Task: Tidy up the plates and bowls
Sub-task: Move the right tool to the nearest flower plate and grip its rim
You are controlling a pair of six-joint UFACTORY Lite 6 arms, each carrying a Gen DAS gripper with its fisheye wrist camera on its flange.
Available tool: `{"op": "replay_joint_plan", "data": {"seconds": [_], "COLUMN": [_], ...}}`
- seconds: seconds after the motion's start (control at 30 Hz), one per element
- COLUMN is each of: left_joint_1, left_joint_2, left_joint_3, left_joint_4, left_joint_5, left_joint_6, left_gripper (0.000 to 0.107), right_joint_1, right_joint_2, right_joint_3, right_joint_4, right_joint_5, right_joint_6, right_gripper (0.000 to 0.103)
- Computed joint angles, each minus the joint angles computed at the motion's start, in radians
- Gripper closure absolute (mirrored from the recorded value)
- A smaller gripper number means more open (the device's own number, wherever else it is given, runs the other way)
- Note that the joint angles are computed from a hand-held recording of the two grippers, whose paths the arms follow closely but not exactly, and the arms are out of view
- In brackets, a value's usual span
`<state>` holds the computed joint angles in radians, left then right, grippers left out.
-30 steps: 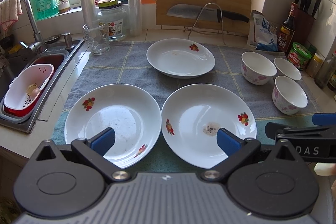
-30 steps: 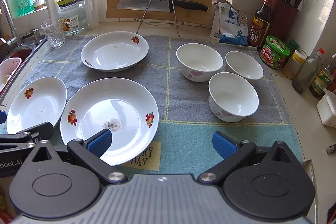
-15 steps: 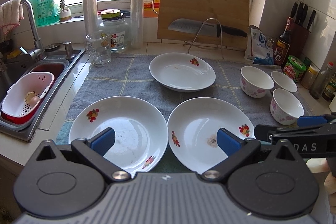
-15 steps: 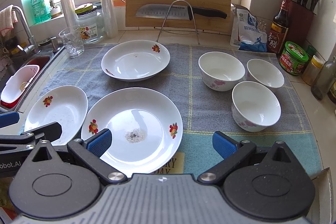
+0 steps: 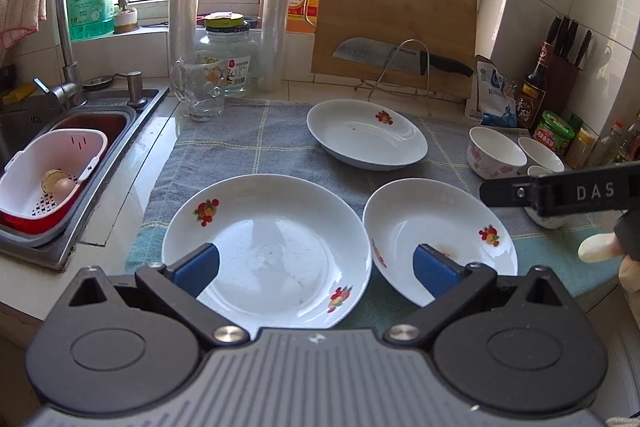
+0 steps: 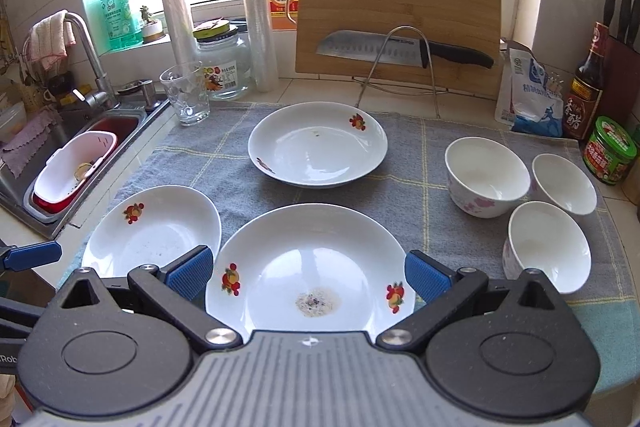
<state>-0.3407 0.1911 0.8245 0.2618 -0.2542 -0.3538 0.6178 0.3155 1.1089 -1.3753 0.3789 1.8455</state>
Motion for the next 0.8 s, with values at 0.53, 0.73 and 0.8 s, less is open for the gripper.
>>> {"op": "replay_joint_plan", "data": {"seconds": [0.53,0.73,0.8], "left_joint_1": [0.226,0.250,0.247], "left_joint_2": [0.196,0.282,0.304], "left_joint_3": [-0.030,0.006,0.018], "left_joint_4": [0.455,0.455,0.449], "left_joint_5": [-0.163,-0.228,-0.238], "left_joint_6": [-0.118,-0.062,-0.042], "left_gripper": [0.005,0.005,0.005], "right_joint_1": [0.049,0.050,0.040], "right_joint_2": [0.282,0.346,0.362], "right_joint_3": [0.343,0.439,0.454], "right_joint_4": [0.090,0.235,0.254], "right_joint_5": [-0.067,-0.072,-0.096], "right_joint_6": [-0.194,-0.351,-0.383], "right_gripper": [0.000,0.000,0.000]}}
